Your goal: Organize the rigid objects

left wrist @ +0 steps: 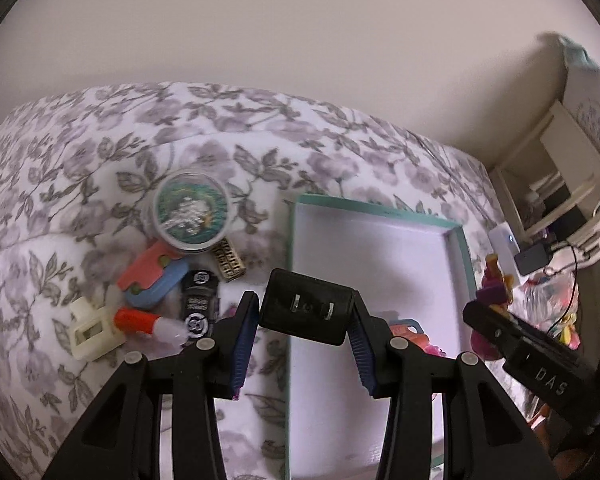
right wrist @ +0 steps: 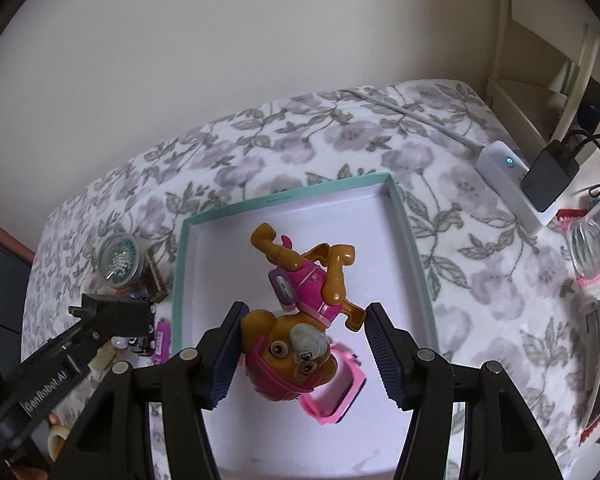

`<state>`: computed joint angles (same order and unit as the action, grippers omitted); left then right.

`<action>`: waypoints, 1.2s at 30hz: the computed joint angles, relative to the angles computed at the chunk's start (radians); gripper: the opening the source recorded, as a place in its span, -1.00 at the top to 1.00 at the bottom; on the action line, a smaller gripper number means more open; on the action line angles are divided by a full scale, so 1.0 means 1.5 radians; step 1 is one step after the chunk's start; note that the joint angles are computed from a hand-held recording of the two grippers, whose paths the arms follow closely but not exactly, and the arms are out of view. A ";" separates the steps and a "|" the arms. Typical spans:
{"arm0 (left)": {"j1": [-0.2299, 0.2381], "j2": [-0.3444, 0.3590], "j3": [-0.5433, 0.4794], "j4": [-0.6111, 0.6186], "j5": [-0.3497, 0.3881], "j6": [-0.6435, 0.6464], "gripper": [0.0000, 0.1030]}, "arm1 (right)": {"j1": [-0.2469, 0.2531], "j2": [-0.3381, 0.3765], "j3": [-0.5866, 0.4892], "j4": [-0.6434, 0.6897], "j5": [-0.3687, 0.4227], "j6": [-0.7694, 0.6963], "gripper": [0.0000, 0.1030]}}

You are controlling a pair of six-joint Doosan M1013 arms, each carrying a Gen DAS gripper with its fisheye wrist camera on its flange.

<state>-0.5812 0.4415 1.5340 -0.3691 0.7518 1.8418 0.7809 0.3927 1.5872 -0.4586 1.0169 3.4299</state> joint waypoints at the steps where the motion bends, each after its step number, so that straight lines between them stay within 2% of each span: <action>1: -0.002 0.002 -0.001 0.001 -0.001 0.001 0.11 | -0.001 -0.001 0.003 0.000 0.001 0.001 -0.21; 10: -0.024 0.029 -0.021 -0.020 0.010 0.019 0.11 | -0.014 -0.002 0.028 0.013 -0.019 -0.001 -0.22; 18: -0.041 0.053 -0.030 0.000 0.006 0.009 0.11 | -0.027 0.001 0.051 0.032 -0.046 -0.006 -0.22; 36: -0.055 0.074 -0.039 0.048 -0.021 -0.008 0.11 | -0.041 0.022 0.054 0.036 -0.035 -0.032 -0.22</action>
